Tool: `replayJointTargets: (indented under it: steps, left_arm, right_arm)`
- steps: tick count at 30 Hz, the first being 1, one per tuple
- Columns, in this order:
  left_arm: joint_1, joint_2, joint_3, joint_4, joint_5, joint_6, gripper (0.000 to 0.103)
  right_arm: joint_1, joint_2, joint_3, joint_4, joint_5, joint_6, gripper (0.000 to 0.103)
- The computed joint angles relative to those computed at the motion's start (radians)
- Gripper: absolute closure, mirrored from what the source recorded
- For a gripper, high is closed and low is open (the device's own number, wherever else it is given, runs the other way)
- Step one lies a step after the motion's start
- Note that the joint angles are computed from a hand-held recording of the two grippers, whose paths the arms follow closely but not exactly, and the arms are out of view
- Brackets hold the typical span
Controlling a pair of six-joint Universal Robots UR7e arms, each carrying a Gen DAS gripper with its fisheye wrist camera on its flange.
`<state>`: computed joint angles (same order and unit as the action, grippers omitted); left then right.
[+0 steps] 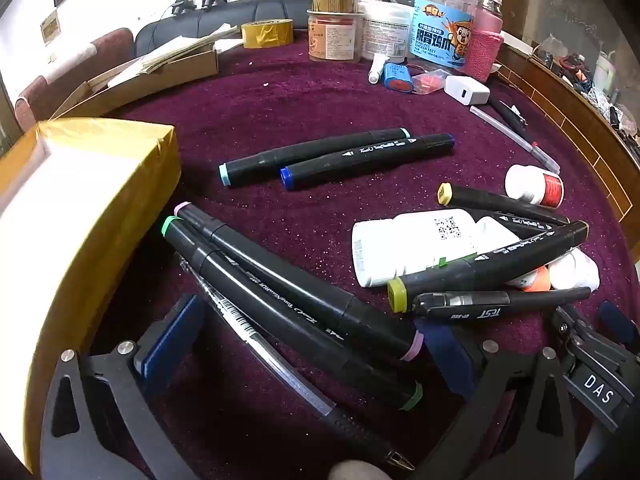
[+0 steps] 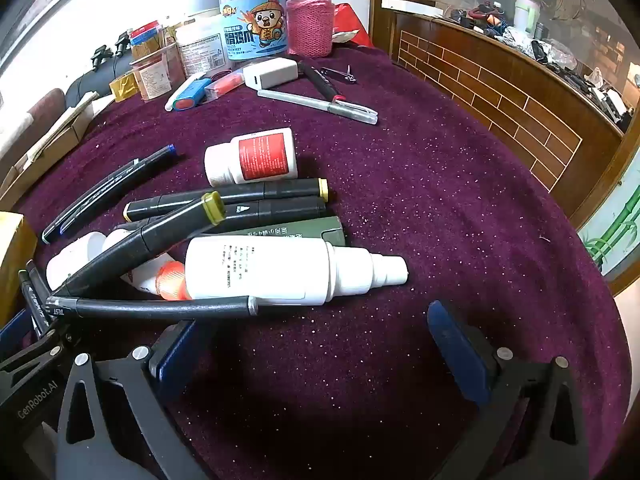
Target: Organize rigid objects
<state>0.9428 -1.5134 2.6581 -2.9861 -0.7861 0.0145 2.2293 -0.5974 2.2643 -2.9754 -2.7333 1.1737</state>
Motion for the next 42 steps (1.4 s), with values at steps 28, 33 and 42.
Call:
replayJointTargets:
  steps: [28,33,42]
  left_arm:
    - [0.001,0.0,0.0,-0.003,-0.002,0.001,0.0]
    - [0.0,0.004,0.0,-0.004,-0.002,-0.001,0.0]
    - [-0.006,0.022,-0.001,-0.016,0.0,-0.009,0.0]
  right_arm:
    - [0.0,0.004,0.001,-0.008,-0.002,-0.005,0.001]
    - [0.0,0.004,0.001,-0.009,-0.002,-0.005,0.001]
    - [0.0,0.005,0.001,-0.015,-0.002,-0.008,0.001]
